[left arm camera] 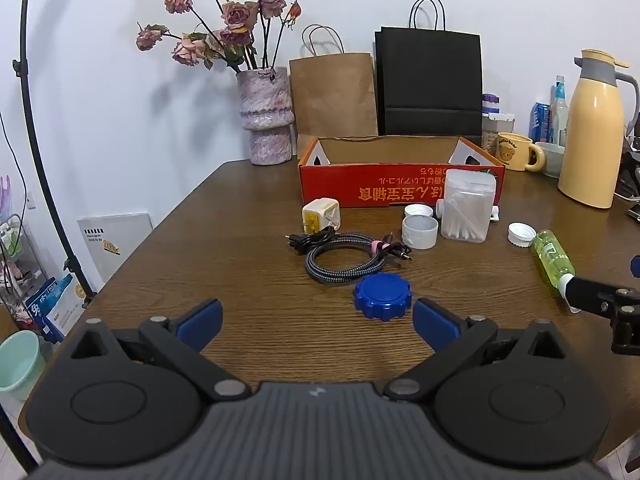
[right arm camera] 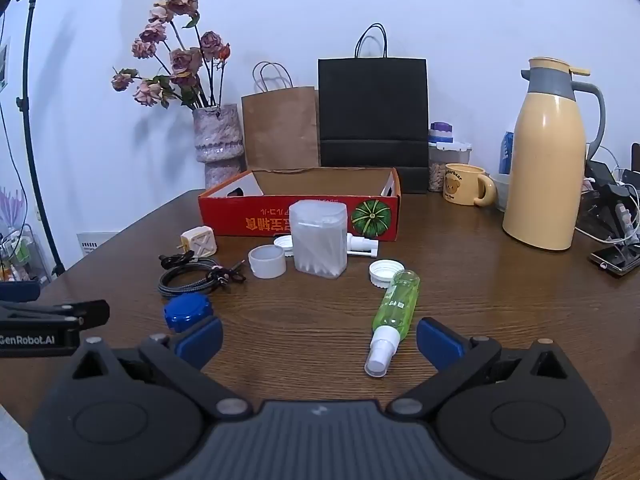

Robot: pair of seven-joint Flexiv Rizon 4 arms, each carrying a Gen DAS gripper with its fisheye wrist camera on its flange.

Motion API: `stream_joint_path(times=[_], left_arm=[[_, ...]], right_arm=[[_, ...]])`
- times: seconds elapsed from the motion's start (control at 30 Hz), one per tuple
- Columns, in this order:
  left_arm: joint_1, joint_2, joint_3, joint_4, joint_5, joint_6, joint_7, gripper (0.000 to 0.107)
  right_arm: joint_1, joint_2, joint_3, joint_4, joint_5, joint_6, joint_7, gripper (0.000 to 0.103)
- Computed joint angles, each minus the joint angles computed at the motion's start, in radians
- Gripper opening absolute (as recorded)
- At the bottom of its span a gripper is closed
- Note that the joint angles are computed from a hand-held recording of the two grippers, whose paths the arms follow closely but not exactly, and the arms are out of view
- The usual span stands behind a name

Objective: Organize rigid objects

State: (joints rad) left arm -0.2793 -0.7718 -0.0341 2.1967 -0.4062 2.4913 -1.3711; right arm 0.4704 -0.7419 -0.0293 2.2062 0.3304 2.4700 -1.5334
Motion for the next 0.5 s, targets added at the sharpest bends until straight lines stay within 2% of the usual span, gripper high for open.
stream_joint_path(times=[0.23,0.5], left_arm=[[-0.020,-0.001,0.002,0.006,-0.022,0.008,0.003,0.103],[0.001,0.009,0.000,0.012,0.005,-0.006,-0.006,0.103]], right_arm=[[-0.004,0.001,0.005,0.005,0.000,0.012,0.003,0.103],[-0.008,-0.011,0.010,0.004,-0.009,0.020,0.006,0.103]])
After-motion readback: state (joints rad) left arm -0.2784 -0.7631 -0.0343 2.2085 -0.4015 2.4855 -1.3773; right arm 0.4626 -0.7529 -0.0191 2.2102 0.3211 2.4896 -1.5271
